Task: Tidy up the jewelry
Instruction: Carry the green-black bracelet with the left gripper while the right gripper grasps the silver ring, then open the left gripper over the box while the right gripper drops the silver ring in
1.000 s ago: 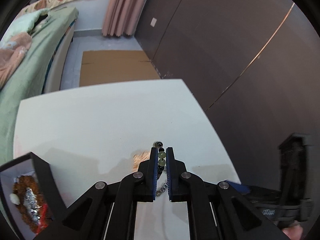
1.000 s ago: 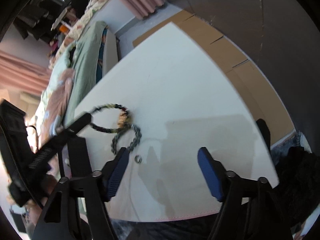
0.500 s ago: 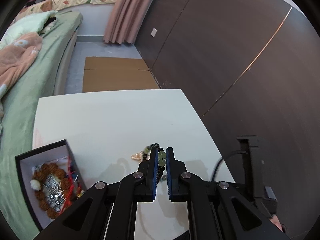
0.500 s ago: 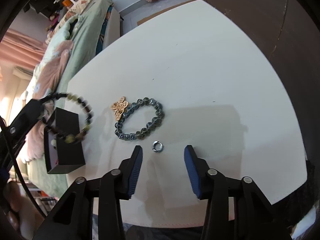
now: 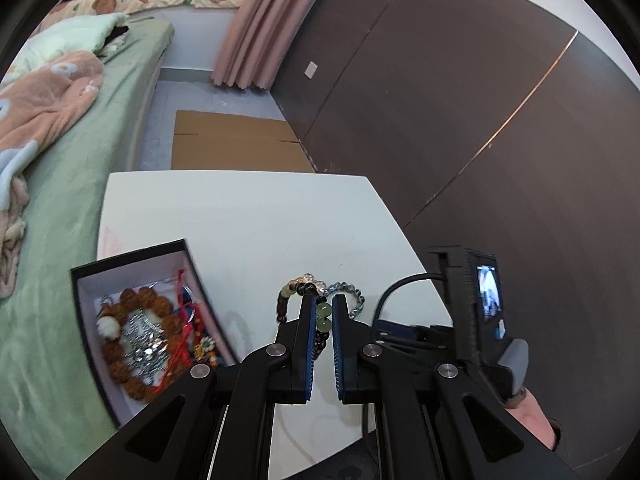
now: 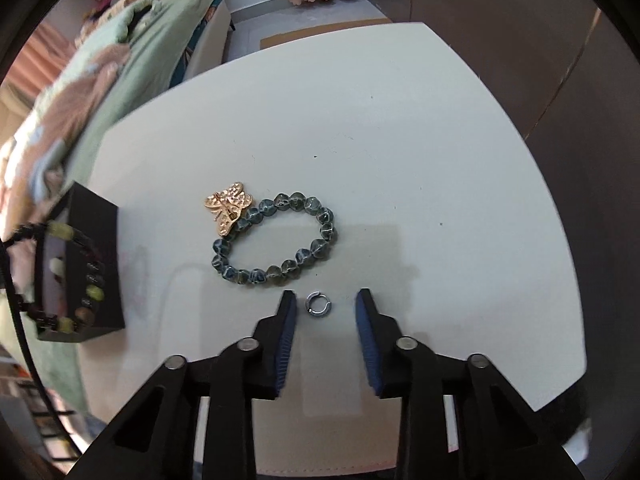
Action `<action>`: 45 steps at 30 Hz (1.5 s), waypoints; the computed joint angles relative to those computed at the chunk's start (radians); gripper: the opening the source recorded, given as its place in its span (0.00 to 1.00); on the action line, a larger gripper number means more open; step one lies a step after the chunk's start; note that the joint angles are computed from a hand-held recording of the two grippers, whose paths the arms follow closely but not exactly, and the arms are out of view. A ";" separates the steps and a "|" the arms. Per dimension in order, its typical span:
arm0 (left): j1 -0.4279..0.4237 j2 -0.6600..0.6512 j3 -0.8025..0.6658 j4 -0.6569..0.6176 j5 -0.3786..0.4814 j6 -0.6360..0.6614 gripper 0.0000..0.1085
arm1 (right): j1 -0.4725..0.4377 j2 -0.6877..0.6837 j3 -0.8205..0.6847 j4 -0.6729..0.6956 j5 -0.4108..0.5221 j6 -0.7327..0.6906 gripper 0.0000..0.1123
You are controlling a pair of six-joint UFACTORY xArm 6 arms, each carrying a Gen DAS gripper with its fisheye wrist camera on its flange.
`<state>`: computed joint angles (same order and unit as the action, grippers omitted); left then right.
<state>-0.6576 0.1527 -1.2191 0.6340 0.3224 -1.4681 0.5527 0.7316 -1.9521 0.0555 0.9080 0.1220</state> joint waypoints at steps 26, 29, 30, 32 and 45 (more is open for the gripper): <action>0.088 -0.190 0.216 0.007 0.002 -0.067 0.08 | 0.079 -0.128 0.020 0.084 -0.027 -0.101 0.13; 0.096 -0.215 0.248 0.022 0.019 -0.105 0.38 | 0.102 -0.131 -0.005 0.101 -0.030 -0.115 0.13; 0.100 -0.231 0.264 0.055 0.017 -0.137 0.69 | 0.110 -0.131 -0.012 0.100 -0.032 -0.114 0.13; 0.100 -0.260 0.282 0.143 0.030 -0.217 0.85 | 0.128 -0.115 -0.051 0.091 -0.030 -0.107 0.13; 0.074 -0.487 0.437 0.216 0.247 -0.293 0.85 | 0.217 -0.013 -0.258 0.142 -0.003 -0.130 0.13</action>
